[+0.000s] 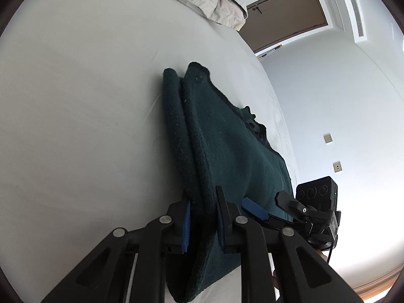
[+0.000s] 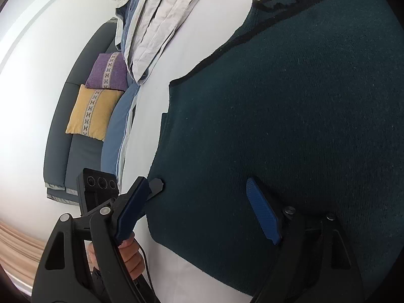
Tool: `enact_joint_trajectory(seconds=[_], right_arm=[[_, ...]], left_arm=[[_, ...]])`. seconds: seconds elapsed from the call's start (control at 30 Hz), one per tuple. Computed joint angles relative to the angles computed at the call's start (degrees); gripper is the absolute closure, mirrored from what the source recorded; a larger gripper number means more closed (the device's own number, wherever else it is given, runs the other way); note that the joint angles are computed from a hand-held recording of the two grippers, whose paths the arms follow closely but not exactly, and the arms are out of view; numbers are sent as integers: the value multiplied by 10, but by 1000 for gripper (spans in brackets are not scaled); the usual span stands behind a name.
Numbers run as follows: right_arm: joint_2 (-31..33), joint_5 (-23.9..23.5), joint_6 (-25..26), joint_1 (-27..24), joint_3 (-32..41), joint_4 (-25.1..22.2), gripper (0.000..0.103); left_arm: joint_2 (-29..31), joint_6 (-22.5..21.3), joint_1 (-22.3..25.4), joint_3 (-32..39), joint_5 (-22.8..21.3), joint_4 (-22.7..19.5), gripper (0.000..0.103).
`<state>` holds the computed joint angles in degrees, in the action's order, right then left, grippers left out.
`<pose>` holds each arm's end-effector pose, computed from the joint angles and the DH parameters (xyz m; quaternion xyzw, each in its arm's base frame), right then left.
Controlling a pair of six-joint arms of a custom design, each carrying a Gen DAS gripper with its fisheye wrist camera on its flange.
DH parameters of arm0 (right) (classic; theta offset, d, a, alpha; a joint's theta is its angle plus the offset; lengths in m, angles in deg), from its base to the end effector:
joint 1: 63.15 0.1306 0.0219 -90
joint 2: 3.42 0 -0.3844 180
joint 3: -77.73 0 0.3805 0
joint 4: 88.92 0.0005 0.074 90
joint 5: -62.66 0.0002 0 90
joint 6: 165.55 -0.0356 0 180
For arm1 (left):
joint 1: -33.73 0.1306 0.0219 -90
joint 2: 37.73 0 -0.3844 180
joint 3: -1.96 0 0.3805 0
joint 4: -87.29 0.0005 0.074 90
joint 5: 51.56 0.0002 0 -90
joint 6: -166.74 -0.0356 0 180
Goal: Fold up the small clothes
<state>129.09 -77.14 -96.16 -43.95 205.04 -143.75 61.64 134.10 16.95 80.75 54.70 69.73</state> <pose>0.6606 0.2583 0.2954 -0.0981 0.8775 0.4623 0.0820 0.5003 -0.1618 0.3092 -0.2507 0.8565 -0.3624 0.2687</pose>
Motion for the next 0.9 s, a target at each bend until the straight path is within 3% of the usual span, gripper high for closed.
enact_joint_trajectory(seconds=[0.07, 0.13, 0.2, 0.27, 0.43, 0.53, 0.6, 0.67, 0.73, 0.8, 0.9], right_arm=[[4, -2, 9, 0, 9, -8, 24], [9, -43, -32, -11, 16, 1, 24], [1, -89, -97, -28, -3, 68, 24], [-4, -103, -136, -49, -10, 115, 22], [27, -174, -263, -100, 4, 203, 22], [63, -212, -285, -117, 41, 191, 23], [71, -239, -337, -125, 36, 241, 23], [84, -237, -306, -126, 63, 200, 23], [101, -238, -261, -125, 100, 147, 23], [114, -225, -220, -119, 133, 96, 23], [133, -202, -167, -113, 182, 19, 23]], left_arm=[[3, -9, -8, 24, -10, -21, 86], [5, -23, -17, 49, -20, -42, 86], [12, -40, -28, 81, -29, -65, 86], [31, -53, -45, 128, -37, -88, 86], [126, -73, -101, 270, -41, -117, 86], [195, -65, -127, 334, -32, -117, 85], [227, -54, -137, 353, -26, -122, 81], [224, -48, -145, 332, -33, -85, 74], [199, -37, -148, 292, -28, -30, 49], [170, -32, -149, 256, -32, 9, 35], [138, -40, -153, 217, -34, 39, 32]])
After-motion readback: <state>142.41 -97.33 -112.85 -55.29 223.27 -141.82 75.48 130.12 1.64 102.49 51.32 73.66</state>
